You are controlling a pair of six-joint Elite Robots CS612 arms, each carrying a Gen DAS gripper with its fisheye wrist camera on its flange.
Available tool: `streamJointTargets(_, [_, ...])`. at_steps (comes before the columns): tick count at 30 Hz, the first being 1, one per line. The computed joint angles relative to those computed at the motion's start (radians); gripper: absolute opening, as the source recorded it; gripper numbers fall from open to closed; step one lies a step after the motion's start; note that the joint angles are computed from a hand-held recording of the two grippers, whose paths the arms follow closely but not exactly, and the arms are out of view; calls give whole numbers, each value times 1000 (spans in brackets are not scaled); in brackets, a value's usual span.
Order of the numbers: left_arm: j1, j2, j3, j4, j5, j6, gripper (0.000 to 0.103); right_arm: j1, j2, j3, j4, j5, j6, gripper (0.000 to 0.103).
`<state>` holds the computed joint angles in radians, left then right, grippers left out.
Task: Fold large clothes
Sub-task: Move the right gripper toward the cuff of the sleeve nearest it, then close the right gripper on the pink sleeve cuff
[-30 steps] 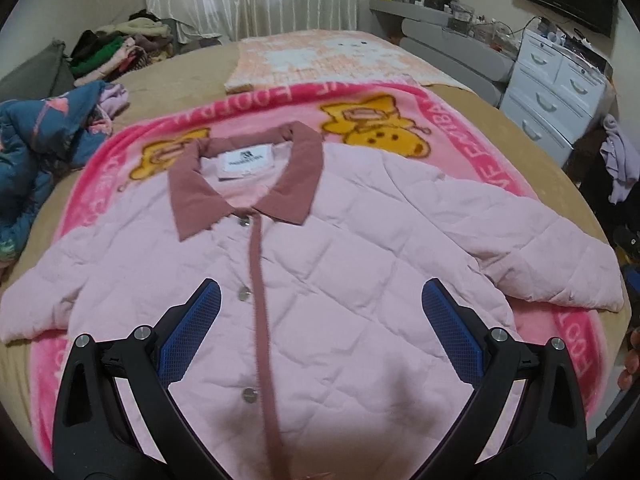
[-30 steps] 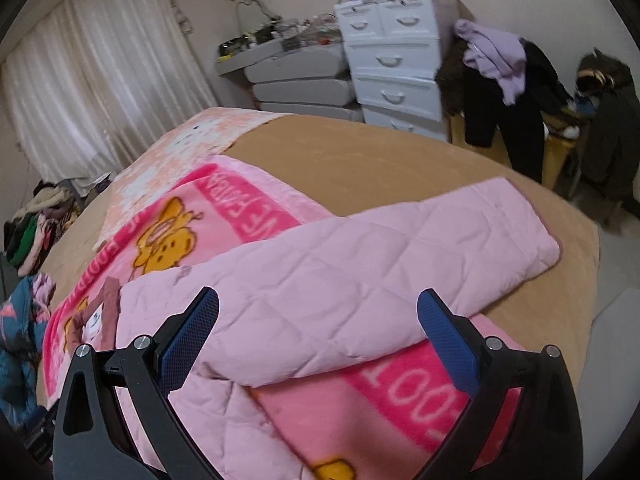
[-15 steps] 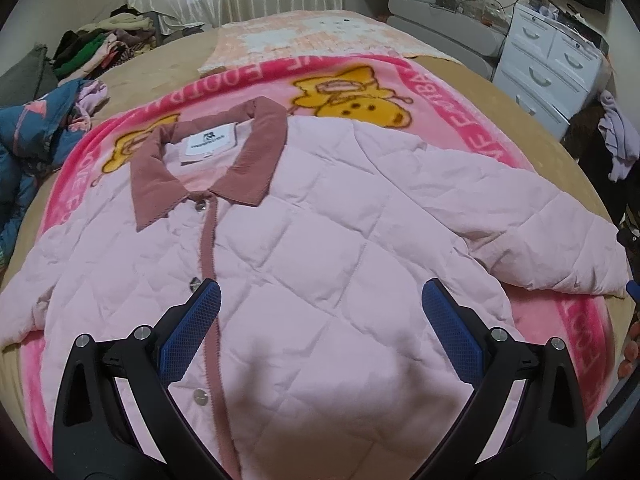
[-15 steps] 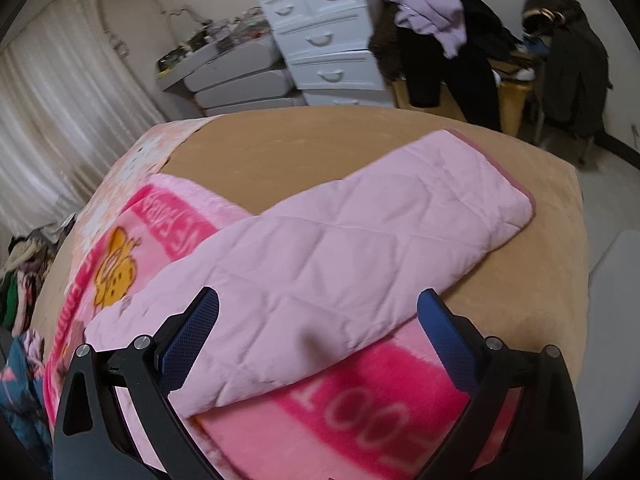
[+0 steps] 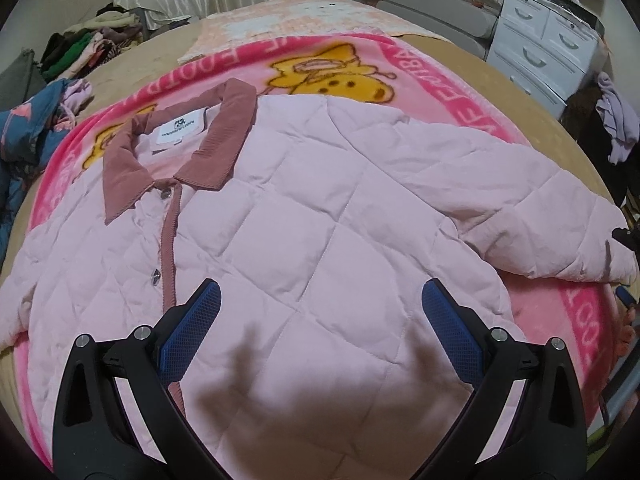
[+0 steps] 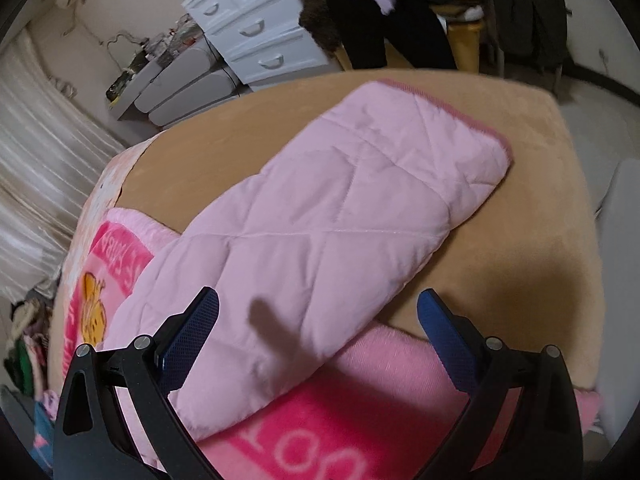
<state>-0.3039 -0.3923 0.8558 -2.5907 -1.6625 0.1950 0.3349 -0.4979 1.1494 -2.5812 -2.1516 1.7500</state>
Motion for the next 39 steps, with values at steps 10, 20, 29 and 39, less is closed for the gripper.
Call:
streamJointTargets(10, [14,9,-25,26,7,-9,94,-30,11,65,-162,-9,3,92])
streamJointTargets(20, [46,-5,-31,3,-21,2,94,-24,1,68,-327,-86,-275,22])
streamJointTargets(29, [73,-47,14,-33,-47,4,94,25,11,-54,-411,-194,-608,17])
streamJointTargets(39, [111,-83,39,-54,-64,-6,94,64,74,-301,-322,-207,-849,16])
